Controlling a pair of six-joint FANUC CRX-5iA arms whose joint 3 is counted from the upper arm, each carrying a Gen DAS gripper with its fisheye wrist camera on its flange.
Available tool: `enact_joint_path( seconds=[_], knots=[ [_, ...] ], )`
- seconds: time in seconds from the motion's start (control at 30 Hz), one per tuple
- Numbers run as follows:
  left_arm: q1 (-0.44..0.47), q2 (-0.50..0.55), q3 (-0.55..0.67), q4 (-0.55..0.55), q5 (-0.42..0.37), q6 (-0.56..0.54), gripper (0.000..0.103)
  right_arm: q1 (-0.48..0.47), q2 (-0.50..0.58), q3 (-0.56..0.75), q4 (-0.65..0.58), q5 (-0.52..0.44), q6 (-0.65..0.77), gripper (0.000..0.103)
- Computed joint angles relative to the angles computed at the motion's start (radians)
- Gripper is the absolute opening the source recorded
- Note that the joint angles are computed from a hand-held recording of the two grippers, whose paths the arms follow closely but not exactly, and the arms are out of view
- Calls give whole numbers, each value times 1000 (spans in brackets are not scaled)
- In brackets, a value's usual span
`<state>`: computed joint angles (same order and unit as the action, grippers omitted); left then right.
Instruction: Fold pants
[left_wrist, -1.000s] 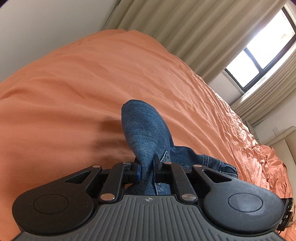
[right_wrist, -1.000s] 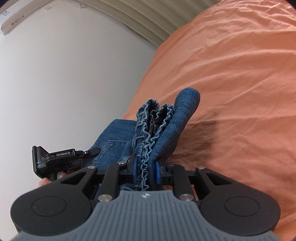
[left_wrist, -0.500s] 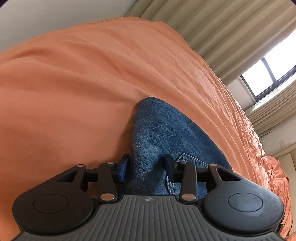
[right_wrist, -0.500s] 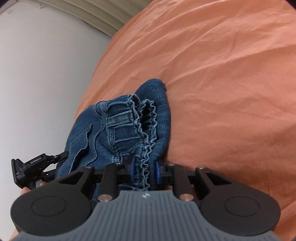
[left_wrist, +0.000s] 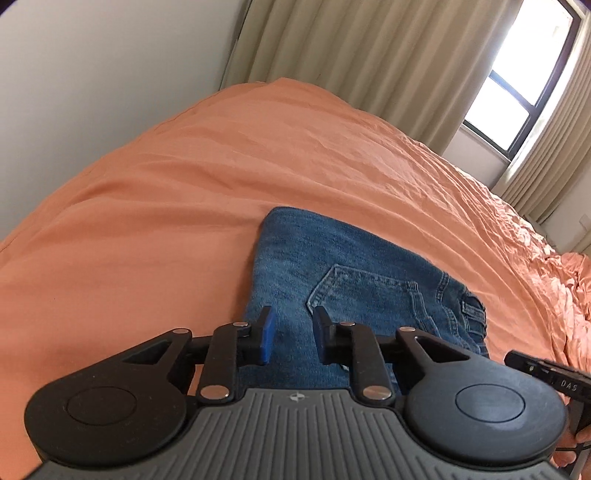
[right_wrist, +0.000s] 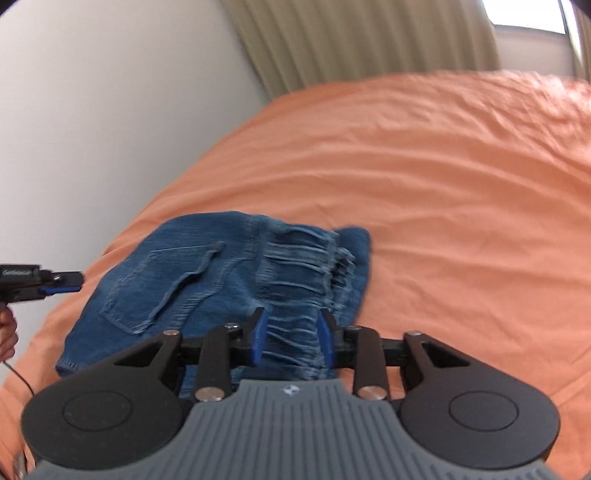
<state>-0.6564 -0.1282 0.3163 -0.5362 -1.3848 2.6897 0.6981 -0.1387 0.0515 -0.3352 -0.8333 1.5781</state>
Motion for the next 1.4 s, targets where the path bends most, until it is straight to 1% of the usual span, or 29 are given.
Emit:
enact_joint_path(
  seconds=[0.03,0.07,0.13,0.17,0.2,0.23,0.3,0.37,0.4,0.43,0.5,0.67,0.8,0.87,0.9,0.93,1.0,1.07,1.1,1.13,1.2,1.23,1.27,1.3,1.33,1.4],
  knots=[
    [-3,1,-5,10,2,-2,23,13,-15,-11,8,0,21,22],
    [-8,5,-7,15,-4,-9,23,39,-20,-23,45,5,10,21],
    [-24,15,-9,14,-31,-22,23,87,-26,-61,136,24,-49,21],
    [-32,19,-12,15,-48,-24,21,99,-22,-71,160,17,-68,21],
    [-34,21,-18,19,-57,-23,21,100,-20,-85,166,13,-79,21],
    [-36,20,-28,27,-68,-19,20,101,-13,-92,173,8,-88,19],
    [-33,30,-40,39,-95,-35,11,102,2,-108,177,19,-89,18],
    [-21,30,-66,63,-92,-40,9,109,8,-112,200,21,-111,16],
    [-24,30,-69,60,-92,-39,9,108,13,-108,203,17,-118,15],
    [-26,28,-69,57,-93,-31,9,109,18,-105,214,15,-129,11],
    [-24,28,-61,67,-104,-30,9,110,31,-97,227,7,-127,9],
    [-35,24,-51,116,-149,-75,7,120,40,-86,254,-7,-128,8],
    [-80,16,-50,98,-184,-51,7,125,33,-82,263,-21,-127,8],
    [-100,21,-23,80,-214,-38,7,126,22,-76,268,-33,-131,11],
    [-113,23,-7,67,-226,-33,8,132,10,-81,285,-37,-144,15],
    [-129,25,11,48,-237,-28,10,135,-5,-86,294,-36,-152,23],
    [-176,34,58,-13,-272,-14,12,127,-37,-82,269,-47,-134,31],
    [-226,59,136,-87,-333,-27,14,129,-67,-76,267,-61,-125,32],
    [-251,72,177,-126,-364,-38,18,135,-83,-75,280,-67,-129,34],
    [-280,90,229,-175,-401,-59,19,143,-99,-72,294,-72,-134,40],
    [-336,145,358,-279,-488,-134,24,152,-132,-58,304,-82,-137,47],
    [-364,181,434,-336,-540,-191,24,156,-145,-47,308,-89,-140,51],
    [-401,218,513,-407,-592,-254,25,162,-159,-36,318,-97,-149,53],
    [-448,258,597,-496,-637,-326,27,175,-177,-27,338,-102,-166,58],
    [-497,296,675,-590,-670,-398,30,186,-195,-21,353,-102,-178,64],
    [-594,373,822,-775,-719,-525,58,216,-235,-15,394,-99,-205,69]
  ],
)
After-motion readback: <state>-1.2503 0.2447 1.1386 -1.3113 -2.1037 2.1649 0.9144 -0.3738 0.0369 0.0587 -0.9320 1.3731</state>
